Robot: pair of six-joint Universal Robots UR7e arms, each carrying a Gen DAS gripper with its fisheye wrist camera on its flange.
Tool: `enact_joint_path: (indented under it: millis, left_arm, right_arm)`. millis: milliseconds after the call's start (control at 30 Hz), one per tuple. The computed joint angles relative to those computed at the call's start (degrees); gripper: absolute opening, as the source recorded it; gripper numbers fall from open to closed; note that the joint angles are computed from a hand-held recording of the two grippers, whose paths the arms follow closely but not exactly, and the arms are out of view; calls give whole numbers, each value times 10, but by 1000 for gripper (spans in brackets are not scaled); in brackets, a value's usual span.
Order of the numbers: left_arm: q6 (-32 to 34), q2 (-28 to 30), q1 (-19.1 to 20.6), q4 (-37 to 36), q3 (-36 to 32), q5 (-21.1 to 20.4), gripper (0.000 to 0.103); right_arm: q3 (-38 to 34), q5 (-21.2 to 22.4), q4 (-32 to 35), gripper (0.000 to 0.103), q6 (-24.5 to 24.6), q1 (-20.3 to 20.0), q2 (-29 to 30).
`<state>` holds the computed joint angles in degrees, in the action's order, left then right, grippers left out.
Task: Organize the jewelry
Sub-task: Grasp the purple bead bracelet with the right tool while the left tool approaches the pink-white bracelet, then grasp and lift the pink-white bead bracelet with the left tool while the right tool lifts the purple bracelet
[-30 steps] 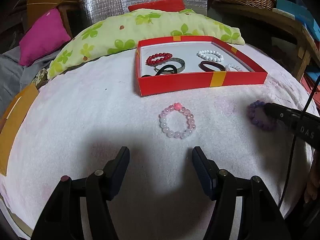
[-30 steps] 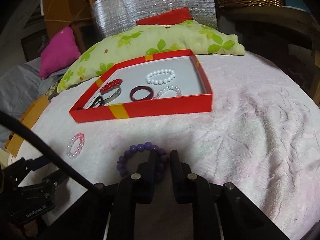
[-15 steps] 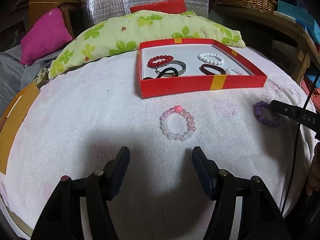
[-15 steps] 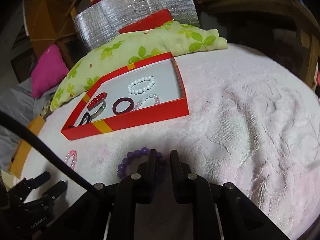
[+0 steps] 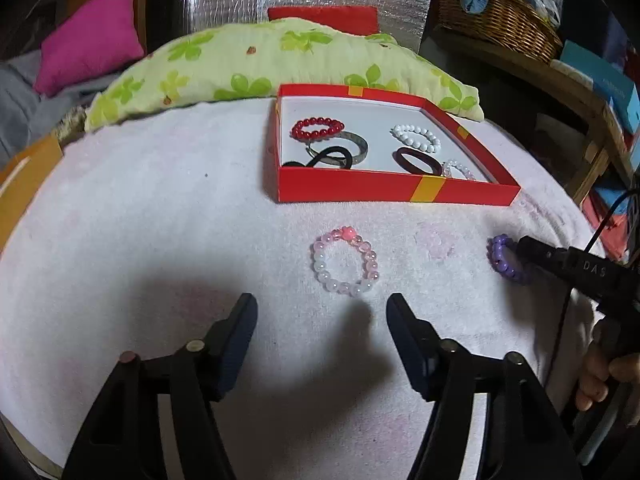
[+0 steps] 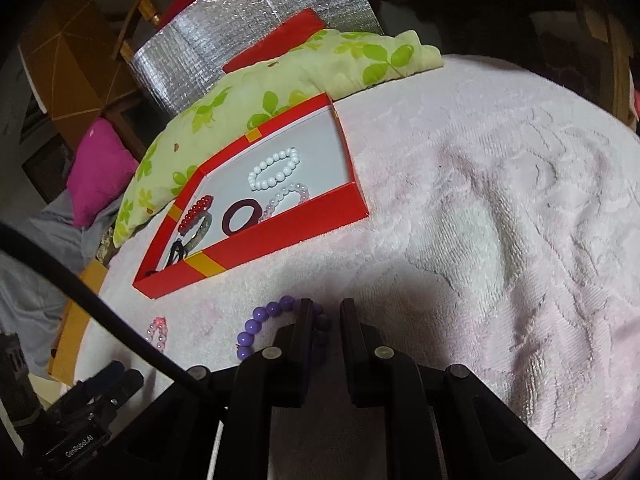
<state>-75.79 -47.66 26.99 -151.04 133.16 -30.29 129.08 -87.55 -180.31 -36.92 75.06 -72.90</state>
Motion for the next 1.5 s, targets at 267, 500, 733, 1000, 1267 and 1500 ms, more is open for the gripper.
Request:
enact_joint_path:
  millis: [267,500,733,1000,1267,1500]
  left_arm:
    - [10,8,18,6,-18,5,69]
    - [49,17,32,-29,-27,6,69]
    - [82,20,42,-85,-23,-7,52]
    - [148,37,37,-163,-16,-18,14]
    - [172,46,21,-199,-8,-28,9]
    - [111,25,28,-194,9,-39,38]
  right_arm:
    - [-1,7,8,16,7,-4,-3]
    - [-3,15,19,16,15,-8,-6]
    - [0,8,5,16,9,-4,-2]
    - [-1,8,3,16,8,-4,2]
    - [-2,9,5,16,10,-4,2]
    - [-5,14,17,16,16,-6,-2]
